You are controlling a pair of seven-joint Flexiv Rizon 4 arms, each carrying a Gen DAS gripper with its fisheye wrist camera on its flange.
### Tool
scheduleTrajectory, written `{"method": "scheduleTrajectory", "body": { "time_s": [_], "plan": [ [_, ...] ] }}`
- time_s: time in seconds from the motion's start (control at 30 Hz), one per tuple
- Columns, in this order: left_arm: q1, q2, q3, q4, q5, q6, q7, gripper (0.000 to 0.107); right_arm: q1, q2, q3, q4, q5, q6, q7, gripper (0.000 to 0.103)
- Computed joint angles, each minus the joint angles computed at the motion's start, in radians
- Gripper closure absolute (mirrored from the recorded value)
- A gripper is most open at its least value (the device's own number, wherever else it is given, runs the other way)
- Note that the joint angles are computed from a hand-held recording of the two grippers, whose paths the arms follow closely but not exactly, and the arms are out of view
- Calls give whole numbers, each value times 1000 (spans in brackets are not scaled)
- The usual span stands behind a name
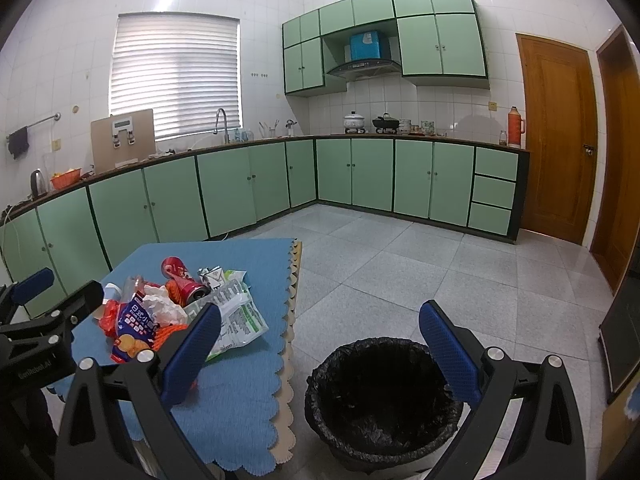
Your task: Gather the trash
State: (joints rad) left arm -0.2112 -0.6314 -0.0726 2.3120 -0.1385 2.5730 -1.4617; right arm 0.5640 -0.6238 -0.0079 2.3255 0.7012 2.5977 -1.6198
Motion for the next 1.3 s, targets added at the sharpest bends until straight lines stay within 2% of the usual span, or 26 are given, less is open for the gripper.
{"method": "scheduleTrajectory", "body": {
  "time_s": [0.5,0.83,1.3],
  "plan": [
    [12,-43,17,-46,-34,-25,11,9,-14,-25,-5,-41,-47,-32,13,7],
    [65,-100,43,-115,-92,-76,53,9,9,-81,-42,-169,-120,-142,-1,11],
    [180,-181,50,-219,-62,-164,44,12,28,-202,-59,-378,-317,-320,77,33]
  ]
}}
